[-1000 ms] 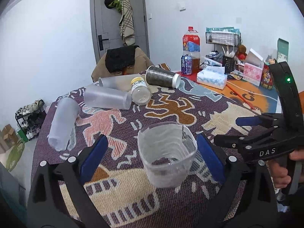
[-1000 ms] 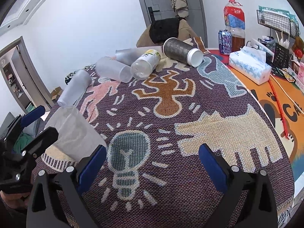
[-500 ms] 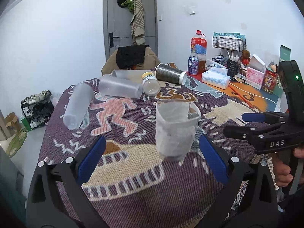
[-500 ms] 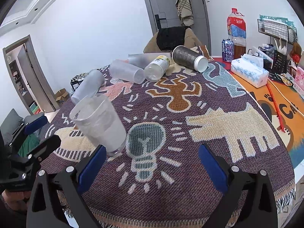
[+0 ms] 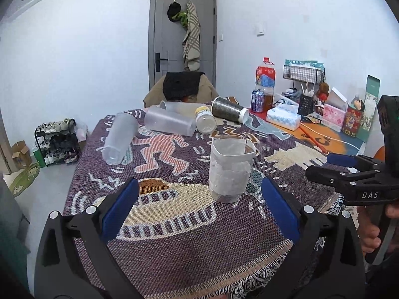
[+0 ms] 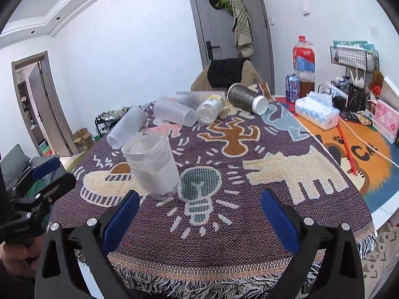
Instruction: Flip cup upright
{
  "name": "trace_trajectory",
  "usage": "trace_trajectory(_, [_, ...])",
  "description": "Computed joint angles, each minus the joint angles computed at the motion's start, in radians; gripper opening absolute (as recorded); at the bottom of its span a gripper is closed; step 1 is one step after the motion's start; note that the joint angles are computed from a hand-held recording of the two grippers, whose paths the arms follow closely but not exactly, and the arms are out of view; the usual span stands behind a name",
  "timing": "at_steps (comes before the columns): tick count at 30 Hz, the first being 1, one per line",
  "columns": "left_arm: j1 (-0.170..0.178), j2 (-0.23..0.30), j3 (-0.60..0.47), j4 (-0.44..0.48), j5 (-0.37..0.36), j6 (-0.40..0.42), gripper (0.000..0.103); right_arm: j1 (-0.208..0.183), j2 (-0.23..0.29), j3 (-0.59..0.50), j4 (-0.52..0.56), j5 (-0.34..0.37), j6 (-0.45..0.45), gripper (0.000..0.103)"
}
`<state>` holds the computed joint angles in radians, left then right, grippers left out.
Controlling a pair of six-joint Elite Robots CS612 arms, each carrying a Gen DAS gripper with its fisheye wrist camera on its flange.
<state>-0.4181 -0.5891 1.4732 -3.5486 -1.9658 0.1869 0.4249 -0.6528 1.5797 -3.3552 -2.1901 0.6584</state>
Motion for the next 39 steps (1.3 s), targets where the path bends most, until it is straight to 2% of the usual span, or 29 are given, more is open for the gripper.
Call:
trace_trajectory(13, [0.014, -0.027, 0.044, -0.093, 0.006, -0.041, 0.098, 0.029, -0.003, -0.011, -0.049, -0.039, -0.056, 0.095])
trace_trajectory(39, [0.014, -0.023, 0.04, -0.1, 0.012, -0.058, 0.098, 0.029, 0.001, -0.014, -0.05, -0.038, -0.065, 0.095])
